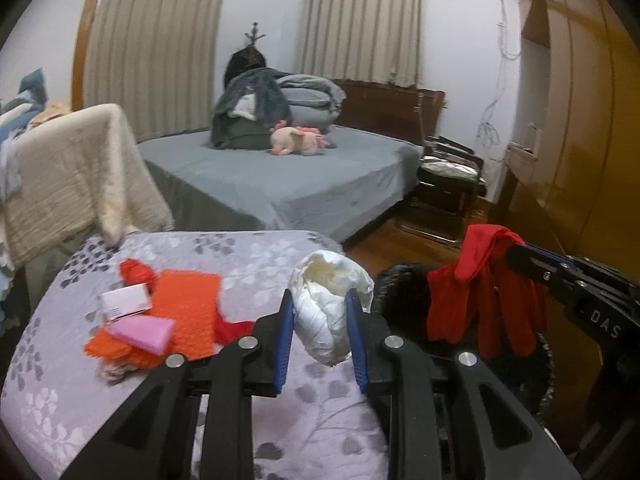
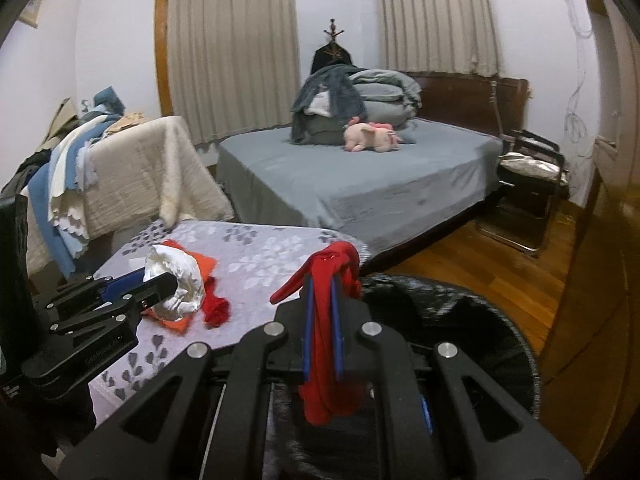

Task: Collect trash
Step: 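Carry the tissue and glove over the bin and open both grippers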

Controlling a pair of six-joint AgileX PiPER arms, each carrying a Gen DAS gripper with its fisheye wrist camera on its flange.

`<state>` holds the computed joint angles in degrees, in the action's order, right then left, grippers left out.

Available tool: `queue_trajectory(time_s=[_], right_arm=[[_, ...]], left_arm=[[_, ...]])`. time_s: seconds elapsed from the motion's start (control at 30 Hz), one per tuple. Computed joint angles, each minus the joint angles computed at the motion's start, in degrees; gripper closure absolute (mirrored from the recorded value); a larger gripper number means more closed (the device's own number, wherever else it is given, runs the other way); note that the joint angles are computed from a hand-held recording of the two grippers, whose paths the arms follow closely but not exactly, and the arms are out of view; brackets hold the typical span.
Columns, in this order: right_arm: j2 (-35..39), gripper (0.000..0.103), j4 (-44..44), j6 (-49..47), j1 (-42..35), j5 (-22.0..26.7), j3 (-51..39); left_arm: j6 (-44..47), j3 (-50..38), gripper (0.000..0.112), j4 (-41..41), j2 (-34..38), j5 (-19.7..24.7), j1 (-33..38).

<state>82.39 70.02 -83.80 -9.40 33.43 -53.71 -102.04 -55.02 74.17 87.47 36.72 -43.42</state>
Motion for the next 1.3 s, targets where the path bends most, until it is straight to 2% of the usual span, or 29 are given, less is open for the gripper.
queue_trajectory(time_s=[0.43,0.67,0.9,0.97,1.0,1.03,1.17,1.2,1.23,1.3], right_arm=[[4.73,0.096,-0.09,-3.46,-9.6,-0.76,-1.81],[9.06,0.095,-0.57,-4.03,-11.65,-2.41,-3.56],[12.09,0.092,0.28,-5.97,-12.69,-4.11,-3.99],[12.65,0.077,-0.34,-5.37,-12.7,-5.1,-4.1],[12.74,0.066,0.04,-5.71,-12.78,-5.52,-3.9],[12.79,0.061,0.58,-6.28,-12.98,-5.75,-3.7],[12.41,0.048,2.5,-8.38,-13.51,-6.74,-2.53],[12.12,0.041,2.62,-8.27,-13.49,-6.92,-2.34],[11.77,0.029,3.2,-8.76,-13.77,-6.88,-2.0],[10.57,0.016,6.42,-11.21,-13.74,-7.56,-0.74]], left_arm=[[4.84,-14.49,0.087,-1.31,13.2,-6.15,-2.22],[12.35,-23.39,0.087,-8.16,21.28,-9.67,-1.4],[17.99,-27.64,0.085,-13.21,25.15,-11.92,-0.15],[20.14,-28.02,0.078,-15.49,25.48,-13.24,0.38],[20.45,-28.15,0.069,-15.93,25.62,-13.59,0.48],[19.97,-27.79,0.062,-15.51,25.35,-13.79,0.57],[16.05,-24.96,0.049,-11.92,23.54,-13.79,0.82],[14.77,-23.99,0.045,-10.67,22.78,-13.53,0.84],[13.51,-23.07,0.043,-9.49,22.12,-13.31,0.8],[9.71,-20.52,0.036,-5.98,20.1,-12.02,0.58]])
